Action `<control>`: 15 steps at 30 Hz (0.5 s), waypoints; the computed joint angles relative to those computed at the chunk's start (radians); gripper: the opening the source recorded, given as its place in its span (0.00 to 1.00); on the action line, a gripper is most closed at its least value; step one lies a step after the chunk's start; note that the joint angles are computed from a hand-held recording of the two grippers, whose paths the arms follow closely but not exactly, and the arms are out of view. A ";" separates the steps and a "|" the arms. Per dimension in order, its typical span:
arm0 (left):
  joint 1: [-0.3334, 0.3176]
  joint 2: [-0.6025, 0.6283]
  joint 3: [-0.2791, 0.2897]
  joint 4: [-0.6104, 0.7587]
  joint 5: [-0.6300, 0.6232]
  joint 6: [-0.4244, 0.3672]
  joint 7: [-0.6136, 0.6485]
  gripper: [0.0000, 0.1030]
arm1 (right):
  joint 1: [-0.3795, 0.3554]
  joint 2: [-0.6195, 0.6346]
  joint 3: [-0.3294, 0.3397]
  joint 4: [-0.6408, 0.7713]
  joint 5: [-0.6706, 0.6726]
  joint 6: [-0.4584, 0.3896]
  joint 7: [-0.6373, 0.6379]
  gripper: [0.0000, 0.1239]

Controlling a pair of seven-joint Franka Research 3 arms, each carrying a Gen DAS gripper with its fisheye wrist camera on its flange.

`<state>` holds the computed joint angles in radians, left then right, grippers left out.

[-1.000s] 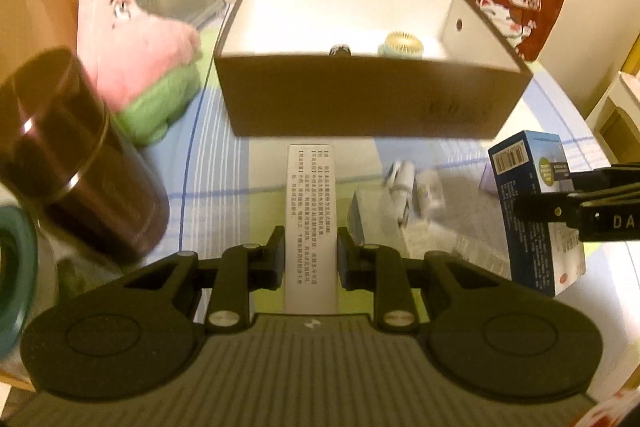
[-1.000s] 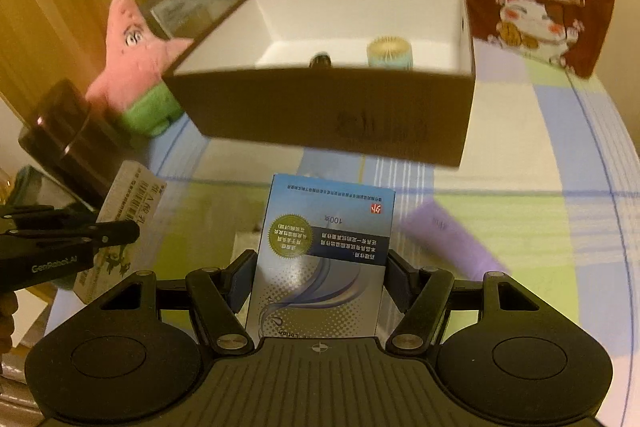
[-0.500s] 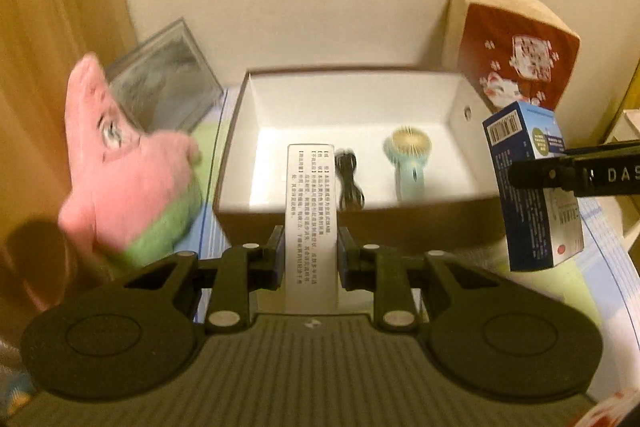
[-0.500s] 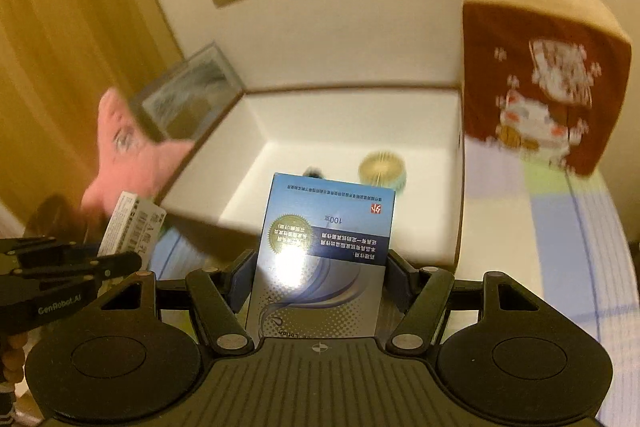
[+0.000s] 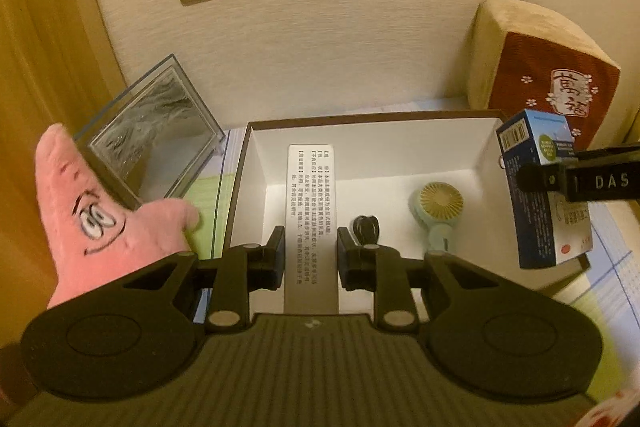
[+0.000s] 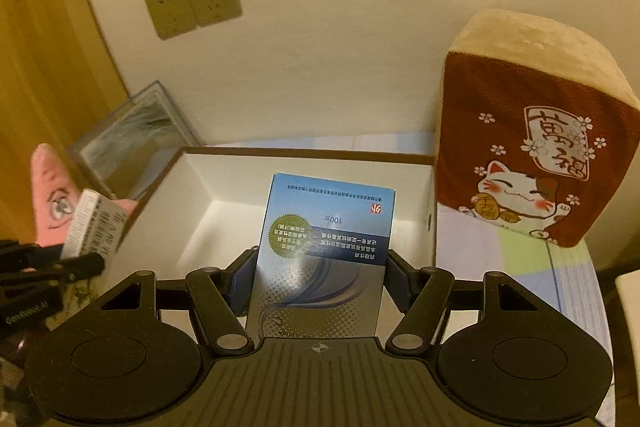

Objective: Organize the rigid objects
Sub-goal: 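Carry the white carton with the left tool while the right tool carries the blue box into the brown box, then release the white carton with the left tool while the right tool releases the blue box in the box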

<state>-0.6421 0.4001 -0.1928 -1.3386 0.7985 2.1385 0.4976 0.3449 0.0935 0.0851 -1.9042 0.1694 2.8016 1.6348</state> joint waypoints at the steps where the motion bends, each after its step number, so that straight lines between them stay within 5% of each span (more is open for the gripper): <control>1: 0.005 0.010 0.001 0.010 -0.006 -0.001 0.011 0.22 | 0.002 0.016 -0.004 0.016 -0.017 -0.008 0.012 0.54; 15: 0.040 0.144 0.031 0.120 -0.140 0.004 0.122 0.22 | 0.053 0.174 -0.068 0.144 -0.218 -0.110 0.203 0.54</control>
